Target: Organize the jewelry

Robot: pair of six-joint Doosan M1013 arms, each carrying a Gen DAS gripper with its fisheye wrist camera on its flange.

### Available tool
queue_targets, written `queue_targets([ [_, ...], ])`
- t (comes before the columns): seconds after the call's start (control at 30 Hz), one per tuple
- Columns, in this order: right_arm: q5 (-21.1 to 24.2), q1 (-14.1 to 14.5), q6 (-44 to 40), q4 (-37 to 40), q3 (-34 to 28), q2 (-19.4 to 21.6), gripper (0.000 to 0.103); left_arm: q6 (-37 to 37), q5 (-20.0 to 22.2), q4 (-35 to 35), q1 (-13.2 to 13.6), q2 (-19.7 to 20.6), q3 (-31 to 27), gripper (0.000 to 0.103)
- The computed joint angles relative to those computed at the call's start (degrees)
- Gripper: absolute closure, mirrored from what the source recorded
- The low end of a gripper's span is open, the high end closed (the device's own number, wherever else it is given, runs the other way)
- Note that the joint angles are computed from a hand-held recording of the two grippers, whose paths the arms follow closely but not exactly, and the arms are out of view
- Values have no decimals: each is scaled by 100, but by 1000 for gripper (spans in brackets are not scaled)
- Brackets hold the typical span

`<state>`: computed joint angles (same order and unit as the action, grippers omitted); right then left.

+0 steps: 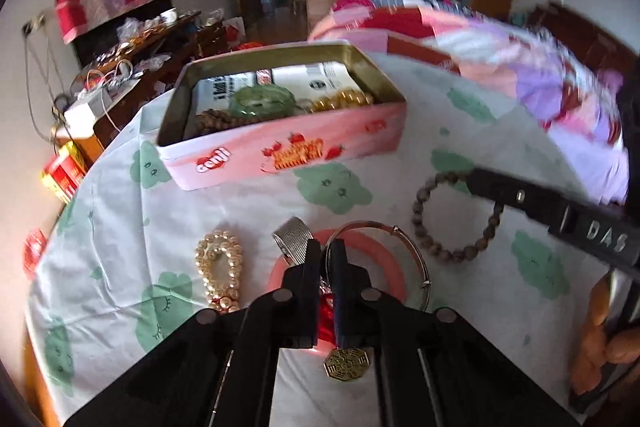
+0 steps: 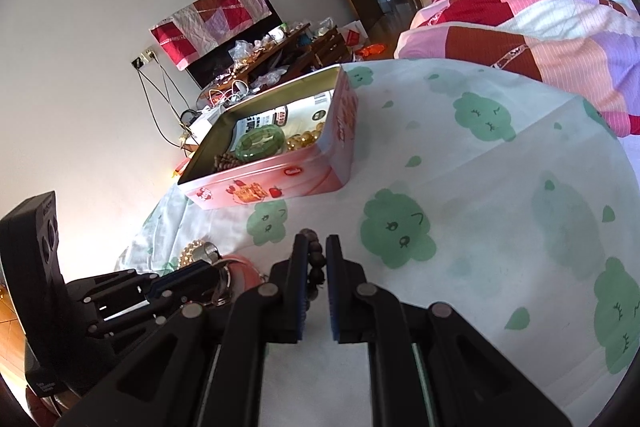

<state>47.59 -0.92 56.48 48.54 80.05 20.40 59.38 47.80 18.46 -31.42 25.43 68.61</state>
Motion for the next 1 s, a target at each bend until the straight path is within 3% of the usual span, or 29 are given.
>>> queue_targets([
  [0.13,9,-23,-15,97,7,5,91,-624,-848,120,52,-281,389,99],
  [0.27,-18,-30,-51,158,31,-5,91,-1302,-1402,438,76,-483,642,99],
  [0.5,-163,-40,-247,332,125,-75,91,-1900,-1597,811,111,-625,811,99],
  [0.8,-317,-16,-525,495,153,-204,91,-1560,-2353,-189,339,-829,1132,99],
  [1.0,-273,58,-316,120,104,-155,91,-1610,-2435,-180,354,-900,1224,99],
])
